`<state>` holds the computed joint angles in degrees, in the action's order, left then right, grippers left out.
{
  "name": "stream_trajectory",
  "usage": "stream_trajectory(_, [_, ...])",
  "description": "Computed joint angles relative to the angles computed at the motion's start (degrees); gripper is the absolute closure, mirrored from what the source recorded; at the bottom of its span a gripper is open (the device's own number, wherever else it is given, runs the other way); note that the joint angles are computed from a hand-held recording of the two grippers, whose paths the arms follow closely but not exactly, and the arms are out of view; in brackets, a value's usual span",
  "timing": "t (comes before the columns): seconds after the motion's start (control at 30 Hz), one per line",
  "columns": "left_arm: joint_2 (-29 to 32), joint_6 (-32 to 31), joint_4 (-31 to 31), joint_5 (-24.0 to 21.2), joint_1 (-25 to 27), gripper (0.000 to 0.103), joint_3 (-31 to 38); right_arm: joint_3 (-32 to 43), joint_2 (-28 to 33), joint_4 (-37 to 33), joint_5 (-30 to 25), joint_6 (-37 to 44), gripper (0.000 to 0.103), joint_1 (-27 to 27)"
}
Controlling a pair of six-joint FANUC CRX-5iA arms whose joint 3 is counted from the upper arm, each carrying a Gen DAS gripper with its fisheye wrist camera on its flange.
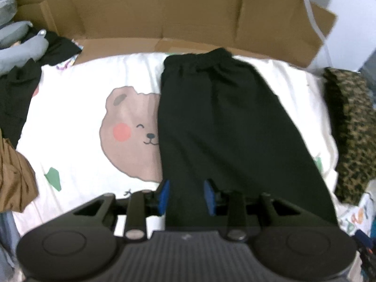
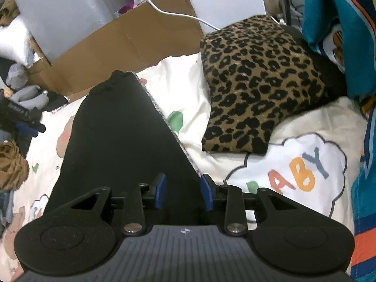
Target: Fold clothes
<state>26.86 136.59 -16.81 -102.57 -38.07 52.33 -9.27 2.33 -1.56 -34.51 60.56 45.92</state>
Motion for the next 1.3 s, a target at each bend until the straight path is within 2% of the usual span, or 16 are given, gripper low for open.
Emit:
stream_trajectory(0.17, [-4.77, 5.73, -0.2, 4.49, -3.16, 0.066, -7.23, -0.75, -0.22, -2.1, 0.68, -0.38, 0.063, -1.09])
stream_trajectory(0.4, [-12.96, 22.32, 3.5, 9.7, -6.58, 0.069, -22.63, -1.16, 0.33, -0.87, -0.63, -1.43, 0.063, -1.07])
stream_trajectory(0.53, [-16.27, 25.45, 6.99, 11.55, -8.21, 0.069, -29.73, -4.38, 0.19, 8.92, -0.15, -9.75, 0.063, 0.92])
stream_trajectory(0.67, [-19.63, 27.99, 11.16, 16.81, -8.83, 0.068, -36.87, -3.41, 0.55, 4.3, -1.88, -7.53, 0.063, -0.06])
stream_trajectory(0.8, [-21.25, 28.43, 13.1, 21.89, -9.82, 0.06, -41.24, -3.95, 0.29, 3.07, -2.37, -6.22, 0.063, 0.29])
stream_trajectory(0.87, [-21.74, 28.52, 13.71, 24.44, -10.27, 0.059, -43.08, -4.39, 0.09, 2.8, -2.44, -6.25, 0.062, 0.45])
stream_trajectory(0.97, [-21.26, 29.27, 13.14, 25.69, -11.73, 0.059, -43.8, -5.19, -0.33, 2.85, -2.48, -6.45, 0.062, 0.7])
stream_trajectory(1.07, [-20.46, 30.12, 13.03, 26.52, -12.45, 0.069, -44.08, -5.61, -0.41, 2.93, -3.13, -6.32, 0.062, 0.85])
stream_trajectory(1.13, [-20.61, 30.35, 14.73, 28.73, -12.32, 0.098, -45.31, -5.86, -0.34, 3.1, -3.44, -6.73, 0.062, 0.92])
stream_trajectory(1.3, [-18.22, 29.67, 11.26, 25.39, -15.08, 0.098, -39.53, -6.32, -0.55, 3.25, -3.13, -7.71, 0.062, 1.03])
